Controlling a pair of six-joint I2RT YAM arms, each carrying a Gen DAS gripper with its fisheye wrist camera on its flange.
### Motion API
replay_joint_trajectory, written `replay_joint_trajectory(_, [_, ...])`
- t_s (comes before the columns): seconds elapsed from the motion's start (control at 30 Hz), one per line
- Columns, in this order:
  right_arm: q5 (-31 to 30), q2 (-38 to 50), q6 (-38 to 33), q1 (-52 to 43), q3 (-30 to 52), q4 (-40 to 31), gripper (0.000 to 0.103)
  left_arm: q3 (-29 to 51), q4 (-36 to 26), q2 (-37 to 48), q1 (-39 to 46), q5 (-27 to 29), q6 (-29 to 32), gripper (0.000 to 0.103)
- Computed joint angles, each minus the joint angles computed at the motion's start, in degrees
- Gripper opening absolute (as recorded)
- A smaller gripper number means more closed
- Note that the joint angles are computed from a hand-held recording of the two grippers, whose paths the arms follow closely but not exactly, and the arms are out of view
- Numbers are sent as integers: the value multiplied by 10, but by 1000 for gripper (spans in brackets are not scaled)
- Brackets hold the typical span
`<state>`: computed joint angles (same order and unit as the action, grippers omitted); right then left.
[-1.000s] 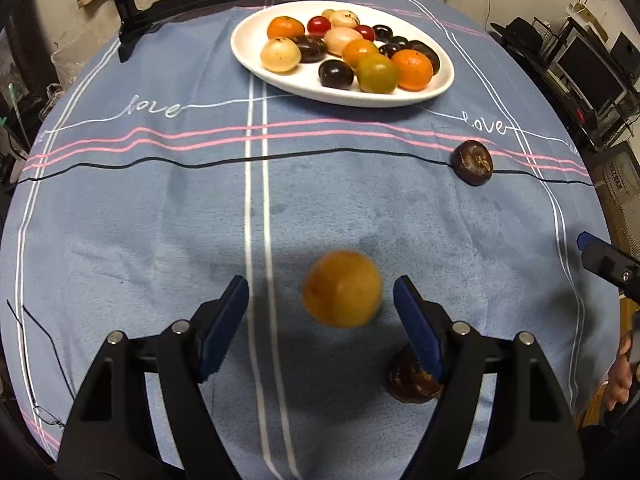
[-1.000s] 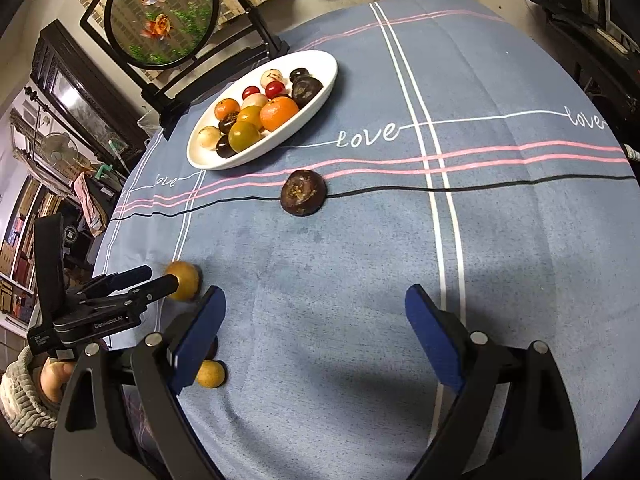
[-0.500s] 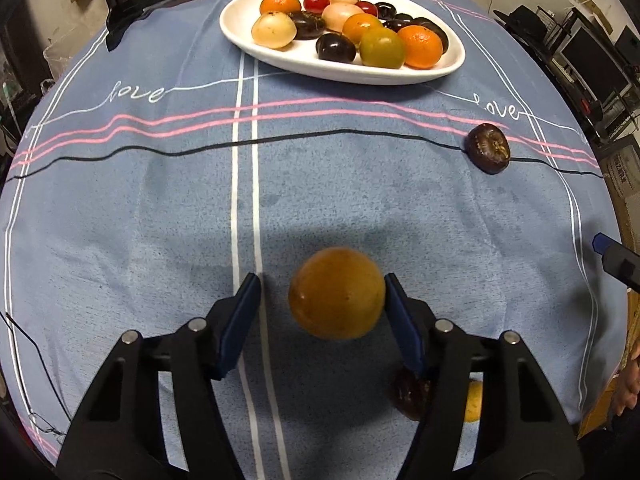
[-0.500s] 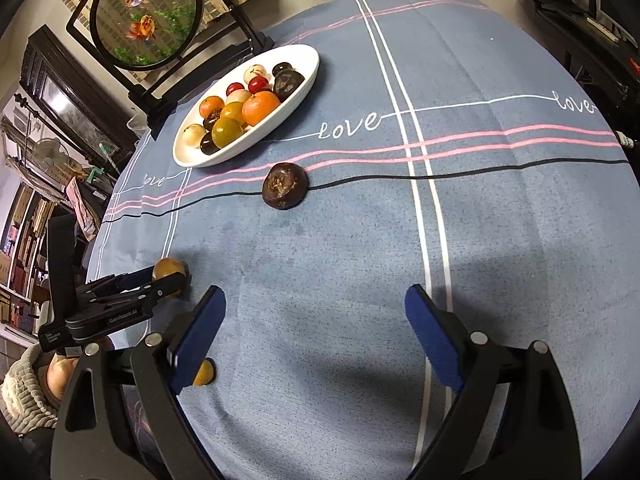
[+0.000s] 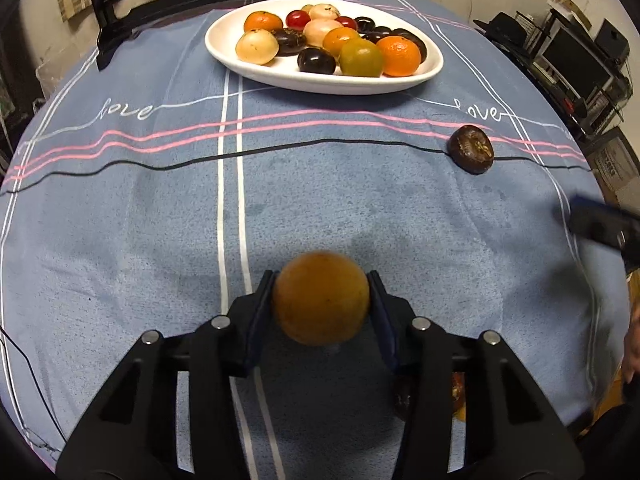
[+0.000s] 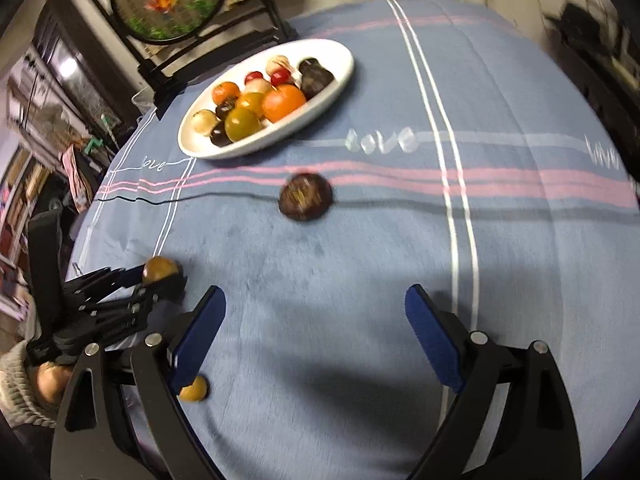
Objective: Organize fruits
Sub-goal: 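Grasp the dark brown plum with the right tool while the left tool holds its fruit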
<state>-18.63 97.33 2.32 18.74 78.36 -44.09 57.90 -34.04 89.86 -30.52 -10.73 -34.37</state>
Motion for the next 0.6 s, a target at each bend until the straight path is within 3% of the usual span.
replay_joint_trajectory(0.3, [61, 117, -46, 52, 108, 37, 91, -13, 15, -4, -12, -21, 8, 47])
replay_joint_trajectory(0.6, [88, 176, -60, 57, 147, 35, 67, -10, 13, 2, -19, -35, 15, 48])
